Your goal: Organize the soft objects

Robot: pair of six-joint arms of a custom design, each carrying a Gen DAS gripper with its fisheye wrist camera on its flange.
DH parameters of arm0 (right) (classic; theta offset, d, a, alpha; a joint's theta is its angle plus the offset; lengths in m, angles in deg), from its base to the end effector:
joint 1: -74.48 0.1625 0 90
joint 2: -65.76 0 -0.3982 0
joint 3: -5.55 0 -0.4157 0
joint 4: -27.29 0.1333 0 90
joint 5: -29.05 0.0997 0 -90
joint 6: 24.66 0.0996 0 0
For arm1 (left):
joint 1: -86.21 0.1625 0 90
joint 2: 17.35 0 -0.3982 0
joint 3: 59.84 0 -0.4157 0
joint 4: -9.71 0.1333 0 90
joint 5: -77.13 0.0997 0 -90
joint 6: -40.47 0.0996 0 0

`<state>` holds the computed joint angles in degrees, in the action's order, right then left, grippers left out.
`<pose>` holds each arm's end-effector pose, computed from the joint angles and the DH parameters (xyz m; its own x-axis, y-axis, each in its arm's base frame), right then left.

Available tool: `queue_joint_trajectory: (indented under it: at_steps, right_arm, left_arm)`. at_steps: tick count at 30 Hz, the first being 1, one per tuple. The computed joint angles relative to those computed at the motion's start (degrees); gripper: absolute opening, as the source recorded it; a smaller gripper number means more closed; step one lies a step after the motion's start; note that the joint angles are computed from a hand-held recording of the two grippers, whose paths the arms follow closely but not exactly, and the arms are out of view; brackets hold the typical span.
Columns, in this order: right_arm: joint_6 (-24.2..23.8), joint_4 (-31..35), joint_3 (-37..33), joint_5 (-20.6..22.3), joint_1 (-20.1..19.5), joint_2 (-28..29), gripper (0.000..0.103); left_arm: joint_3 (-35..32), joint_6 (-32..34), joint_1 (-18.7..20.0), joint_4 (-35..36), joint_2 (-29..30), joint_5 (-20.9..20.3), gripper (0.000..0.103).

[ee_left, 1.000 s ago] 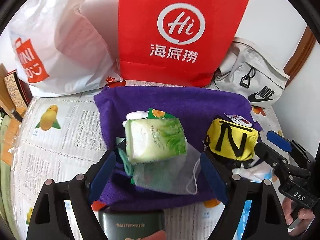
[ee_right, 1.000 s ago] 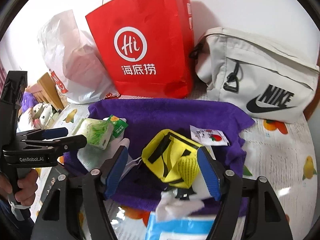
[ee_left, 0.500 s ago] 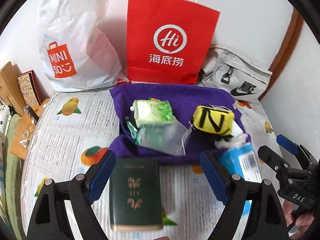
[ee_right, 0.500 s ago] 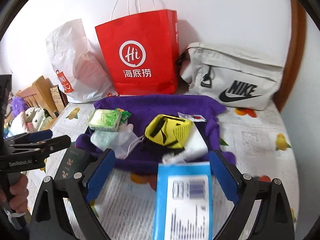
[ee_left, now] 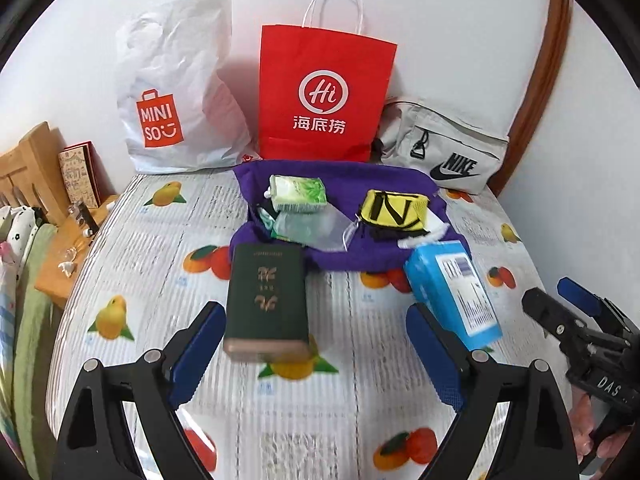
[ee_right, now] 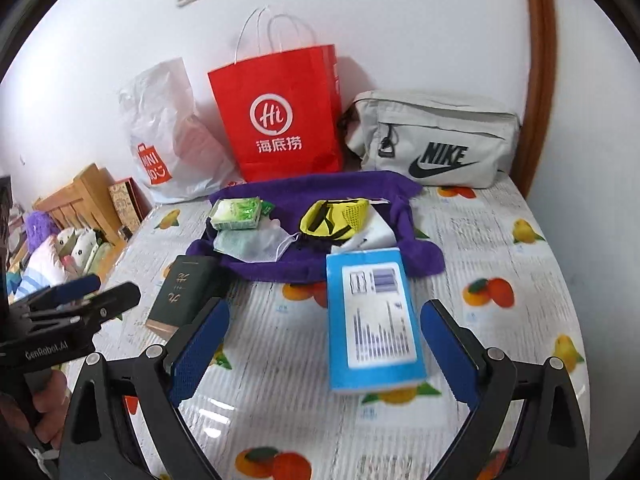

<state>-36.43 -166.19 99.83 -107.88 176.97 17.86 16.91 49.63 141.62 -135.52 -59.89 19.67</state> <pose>0.2029 -0.6362 0.2038 -0.7586 0.3335 0.5597 -0.2781 0.6112 -0.7410 -0.2778 -0.7320 0.1554 -0.7089 0.4380 -0.5528 0.6511 0.7078 -0.2742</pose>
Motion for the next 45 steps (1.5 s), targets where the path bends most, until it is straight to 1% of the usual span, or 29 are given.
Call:
queue_joint_trajectory:
  at_steps: [4, 7, 10, 14, 19, 32, 45]
  right_arm:
    - [0.9, -2.6, 3.5, -1.9, 1.4, -1.1, 0.096]
    - [0.5, -4.6, 5.5, -3.3, 2.4, -1.4, 0.096]
    - [1.3, -6.3, 7.8, -3.9, 3.2, -2.1, 0.096]
    - [-0.7, -9.3, 9.0, -6.1, 4.4, -1.6, 0.096]
    - [-1.0, -11.4, 11.0, -6.0, 5.2, -1.8, 0.096]
    - [-0.8, -12.9, 12.9, -6.2, 5.8, -2.5, 0.096]
    - [-0.8, -13.8, 13.7, -6.4, 6.1, -2.7, 0.096]
  left_arm:
    - [6.2, 1.0, -0.9, -4.2, -4.0, 1.1, 0.092]
    - [9.5, 0.9, -1.2, -6.0, -6.5, 0.7, 0.092]
    - [12.0, 1.0, -1.5, -7.4, -8.3, 0.7, 0.092]
    - [15.3, 1.5, -2.0, -9.4, -10.2, 0.7, 0.092]
    - [18.0, 2.1, -2.7, -11.1, -11.8, 0.9, 0.092]
    - [20.6, 2.6, -3.8, -12.6, -13.4, 1.4, 0.092]
    - [21.2, 2.6, -4.0, -12.8, -13.6, 1.7, 0.092]
